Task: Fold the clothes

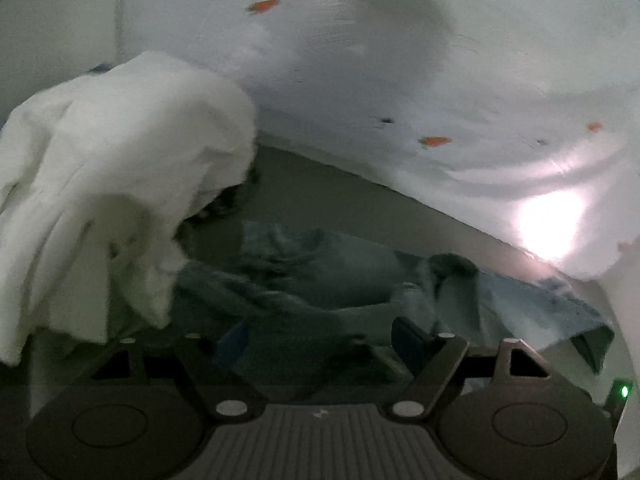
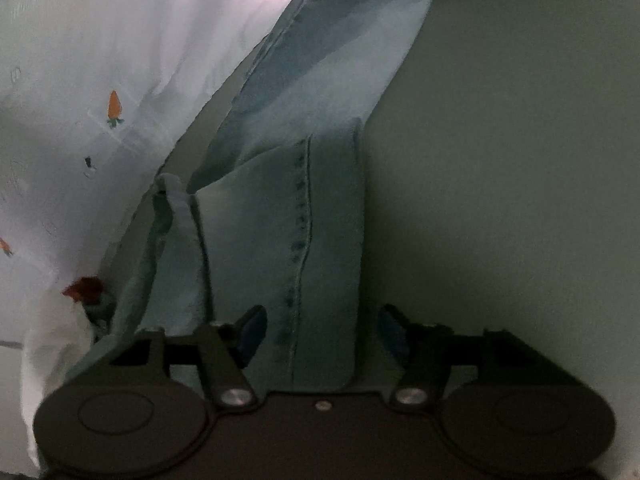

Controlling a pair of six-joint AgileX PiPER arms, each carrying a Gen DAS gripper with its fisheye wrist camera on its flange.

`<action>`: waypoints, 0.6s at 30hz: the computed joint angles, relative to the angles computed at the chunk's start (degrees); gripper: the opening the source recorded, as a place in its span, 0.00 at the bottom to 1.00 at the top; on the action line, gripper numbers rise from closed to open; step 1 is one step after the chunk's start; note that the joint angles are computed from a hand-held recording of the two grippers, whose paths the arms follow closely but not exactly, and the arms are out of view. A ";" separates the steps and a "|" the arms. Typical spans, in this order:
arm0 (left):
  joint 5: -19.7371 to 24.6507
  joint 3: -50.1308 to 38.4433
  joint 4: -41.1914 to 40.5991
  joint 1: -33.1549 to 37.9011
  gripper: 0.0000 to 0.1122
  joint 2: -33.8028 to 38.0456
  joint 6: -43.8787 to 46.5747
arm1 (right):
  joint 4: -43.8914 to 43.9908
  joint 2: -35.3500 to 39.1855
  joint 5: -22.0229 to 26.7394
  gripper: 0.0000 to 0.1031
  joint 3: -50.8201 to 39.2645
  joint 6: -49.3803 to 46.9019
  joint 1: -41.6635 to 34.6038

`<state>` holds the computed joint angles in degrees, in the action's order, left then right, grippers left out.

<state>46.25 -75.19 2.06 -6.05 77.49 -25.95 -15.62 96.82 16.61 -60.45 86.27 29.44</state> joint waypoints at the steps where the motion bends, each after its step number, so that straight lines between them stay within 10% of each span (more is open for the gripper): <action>1: -0.15 0.69 -1.15 1.35 0.71 -0.52 -0.03 | 0.53 0.22 -0.72 0.66 -0.02 -0.24 0.16; 11: -5.61 4.47 -9.70 8.26 0.75 0.78 -3.24 | -0.45 4.65 2.38 0.79 -6.69 -3.35 2.28; 18: -4.44 -0.01 -11.38 11.20 0.68 7.17 -8.05 | 10.89 3.65 -2.41 0.19 -4.68 -17.40 -0.76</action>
<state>41.81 -75.20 -9.32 5.15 84.66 -33.99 -4.73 100.47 14.20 -65.12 68.88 28.68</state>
